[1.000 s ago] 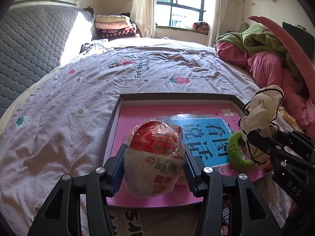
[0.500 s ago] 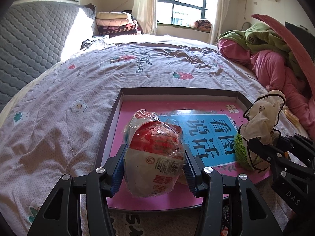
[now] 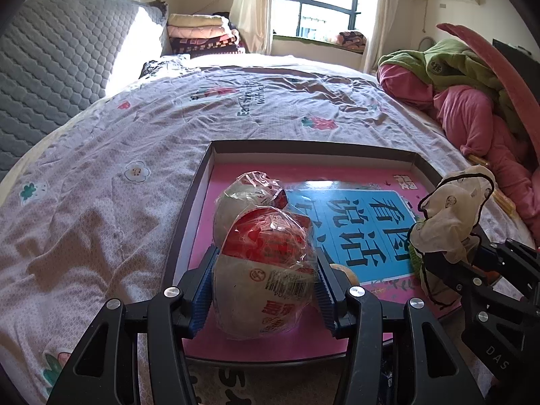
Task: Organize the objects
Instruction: 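Carry the wrapped ball with the left tool while the right tool carries the cloth bag into the box, then release the cloth bag from the right tool while the left tool lowers and releases the wrapped ball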
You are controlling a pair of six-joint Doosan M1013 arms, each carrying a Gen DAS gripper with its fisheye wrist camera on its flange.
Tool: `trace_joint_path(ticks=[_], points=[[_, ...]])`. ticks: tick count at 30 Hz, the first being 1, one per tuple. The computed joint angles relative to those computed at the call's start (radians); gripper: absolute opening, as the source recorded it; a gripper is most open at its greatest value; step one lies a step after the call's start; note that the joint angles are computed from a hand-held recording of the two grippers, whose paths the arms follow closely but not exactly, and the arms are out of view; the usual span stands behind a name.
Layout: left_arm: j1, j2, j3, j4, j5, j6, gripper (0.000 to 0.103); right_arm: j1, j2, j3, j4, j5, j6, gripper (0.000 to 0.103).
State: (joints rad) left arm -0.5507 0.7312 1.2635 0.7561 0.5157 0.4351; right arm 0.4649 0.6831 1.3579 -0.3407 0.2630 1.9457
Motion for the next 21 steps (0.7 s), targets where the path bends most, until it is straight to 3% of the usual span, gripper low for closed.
trace_joint_path(ticks=[11,21], points=[[0.0,-0.005,0.013,-0.004,-0.003,-0.009,0.055,0.002,0.002,-0.002,0.026,0.019,-0.023,0.033],[-0.005,-0.013,0.028,0.003,-0.005,-0.016,0.055,0.002,0.002,-0.005,0.111,0.042,-0.094,0.051]])
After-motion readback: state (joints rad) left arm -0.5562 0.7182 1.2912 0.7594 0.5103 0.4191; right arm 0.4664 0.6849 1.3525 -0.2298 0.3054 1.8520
